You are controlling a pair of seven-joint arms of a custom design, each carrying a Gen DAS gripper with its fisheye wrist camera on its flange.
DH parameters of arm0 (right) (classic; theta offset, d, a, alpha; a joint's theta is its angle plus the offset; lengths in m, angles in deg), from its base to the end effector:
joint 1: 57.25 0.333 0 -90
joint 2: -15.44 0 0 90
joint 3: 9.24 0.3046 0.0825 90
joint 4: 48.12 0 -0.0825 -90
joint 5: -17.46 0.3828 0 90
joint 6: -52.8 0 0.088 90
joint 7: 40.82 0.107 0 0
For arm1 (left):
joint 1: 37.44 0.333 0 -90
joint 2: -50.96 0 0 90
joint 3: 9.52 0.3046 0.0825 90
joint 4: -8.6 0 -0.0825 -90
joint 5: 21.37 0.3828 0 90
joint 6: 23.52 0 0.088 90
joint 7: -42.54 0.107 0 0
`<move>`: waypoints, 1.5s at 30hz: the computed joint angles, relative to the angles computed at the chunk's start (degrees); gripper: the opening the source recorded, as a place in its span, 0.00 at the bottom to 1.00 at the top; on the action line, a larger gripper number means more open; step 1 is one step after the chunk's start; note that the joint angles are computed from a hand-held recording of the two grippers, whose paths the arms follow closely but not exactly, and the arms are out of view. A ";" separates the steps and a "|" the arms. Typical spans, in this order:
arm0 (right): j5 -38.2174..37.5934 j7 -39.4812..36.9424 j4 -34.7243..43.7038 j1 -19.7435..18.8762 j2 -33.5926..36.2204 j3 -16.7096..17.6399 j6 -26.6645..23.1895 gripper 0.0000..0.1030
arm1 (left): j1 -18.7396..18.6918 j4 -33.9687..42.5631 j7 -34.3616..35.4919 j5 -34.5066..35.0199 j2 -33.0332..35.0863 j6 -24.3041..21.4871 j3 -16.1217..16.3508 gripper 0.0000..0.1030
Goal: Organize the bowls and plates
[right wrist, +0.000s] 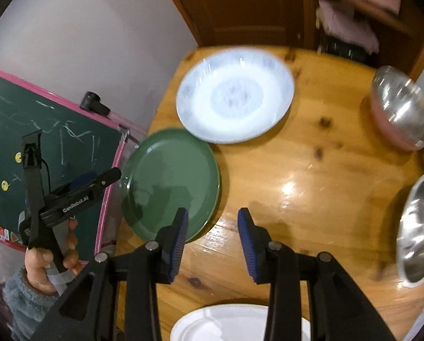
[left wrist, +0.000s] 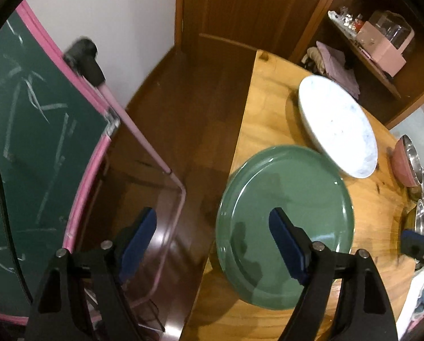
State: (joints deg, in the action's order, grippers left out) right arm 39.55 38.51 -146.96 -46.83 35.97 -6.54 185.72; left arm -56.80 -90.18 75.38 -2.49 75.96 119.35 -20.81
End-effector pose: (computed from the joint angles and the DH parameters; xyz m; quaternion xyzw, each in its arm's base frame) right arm 0.6510 0.1558 0.3916 -0.7521 0.6281 0.0377 0.1957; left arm 0.5961 -0.3381 0.3625 -0.7804 0.5960 -0.1694 0.0842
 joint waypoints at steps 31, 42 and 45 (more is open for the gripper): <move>3.79 3.41 4.27 -1.82 8.52 0.85 -4.13 0.06 | 3.69 -0.85 13.10 -13.76 2.46 4.74 -4.79 0.09; 4.12 0.05 -2.30 -3.21 2.63 -0.20 -2.89 0.06 | 2.62 -2.55 15.37 -18.21 0.43 5.94 -6.47 0.09; 4.95 -0.85 -4.54 -3.71 0.74 -0.40 -2.60 0.06 | 1.73 -3.10 14.33 -18.24 -0.69 6.15 -6.41 0.09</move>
